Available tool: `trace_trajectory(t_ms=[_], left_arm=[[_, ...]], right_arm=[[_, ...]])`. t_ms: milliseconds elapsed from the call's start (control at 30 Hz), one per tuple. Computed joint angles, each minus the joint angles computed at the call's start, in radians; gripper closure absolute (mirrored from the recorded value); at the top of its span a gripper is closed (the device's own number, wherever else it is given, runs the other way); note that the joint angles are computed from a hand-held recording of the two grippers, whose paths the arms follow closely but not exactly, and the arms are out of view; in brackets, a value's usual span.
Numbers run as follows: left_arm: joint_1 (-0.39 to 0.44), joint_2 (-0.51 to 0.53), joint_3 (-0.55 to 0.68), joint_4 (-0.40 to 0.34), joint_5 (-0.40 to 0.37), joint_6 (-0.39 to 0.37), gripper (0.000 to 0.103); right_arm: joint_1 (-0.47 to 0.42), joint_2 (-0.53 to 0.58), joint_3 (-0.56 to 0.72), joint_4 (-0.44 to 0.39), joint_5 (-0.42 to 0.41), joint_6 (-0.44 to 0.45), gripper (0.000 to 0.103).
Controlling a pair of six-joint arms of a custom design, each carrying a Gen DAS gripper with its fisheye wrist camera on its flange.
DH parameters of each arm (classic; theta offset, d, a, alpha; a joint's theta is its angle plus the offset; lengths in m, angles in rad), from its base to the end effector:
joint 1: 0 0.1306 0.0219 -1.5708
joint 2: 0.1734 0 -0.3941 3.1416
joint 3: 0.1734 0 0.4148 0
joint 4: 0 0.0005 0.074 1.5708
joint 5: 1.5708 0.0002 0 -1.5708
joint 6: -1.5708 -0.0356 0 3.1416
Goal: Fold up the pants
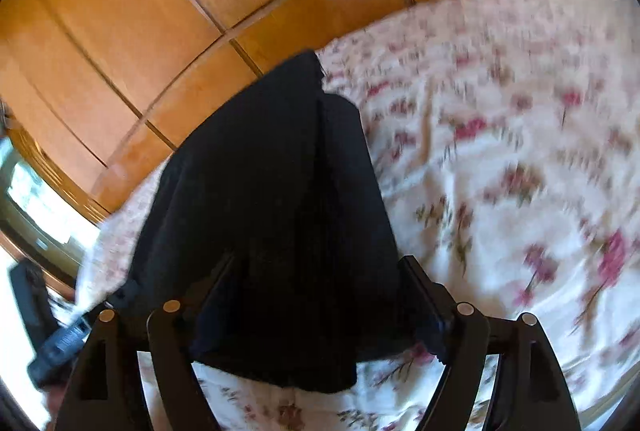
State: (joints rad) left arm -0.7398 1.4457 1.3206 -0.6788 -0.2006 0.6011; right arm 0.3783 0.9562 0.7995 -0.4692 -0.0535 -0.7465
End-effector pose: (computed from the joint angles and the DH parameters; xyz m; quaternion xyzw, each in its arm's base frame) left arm 0.3944 -0.3510 0.3939 0.0266 0.9231 -0.1585 0.3494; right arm 0.3266 0.1313 0.3579 0.1510 0.8773 0.2627 0.3721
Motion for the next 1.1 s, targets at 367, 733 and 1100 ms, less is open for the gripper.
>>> trace_trajectory(t_ms=[367,733,1100], left_arm=[[0.036,-0.047,-0.051,0.039,0.147,0.013,0.02],[0.174,-0.016,-0.036,0.122,0.448,0.127,0.025],[0.181,0.045,-0.013,0.134,0.549,0.071,0.025]], right_arm=[[-0.01,0.0,0.003,-0.014,-0.052,0.031,0.017],[-0.045,0.041,0.038,-0.037,-0.126,0.046,0.011],[-0.094,0.108,0.093,-0.046,-0.251,0.137,0.022]])
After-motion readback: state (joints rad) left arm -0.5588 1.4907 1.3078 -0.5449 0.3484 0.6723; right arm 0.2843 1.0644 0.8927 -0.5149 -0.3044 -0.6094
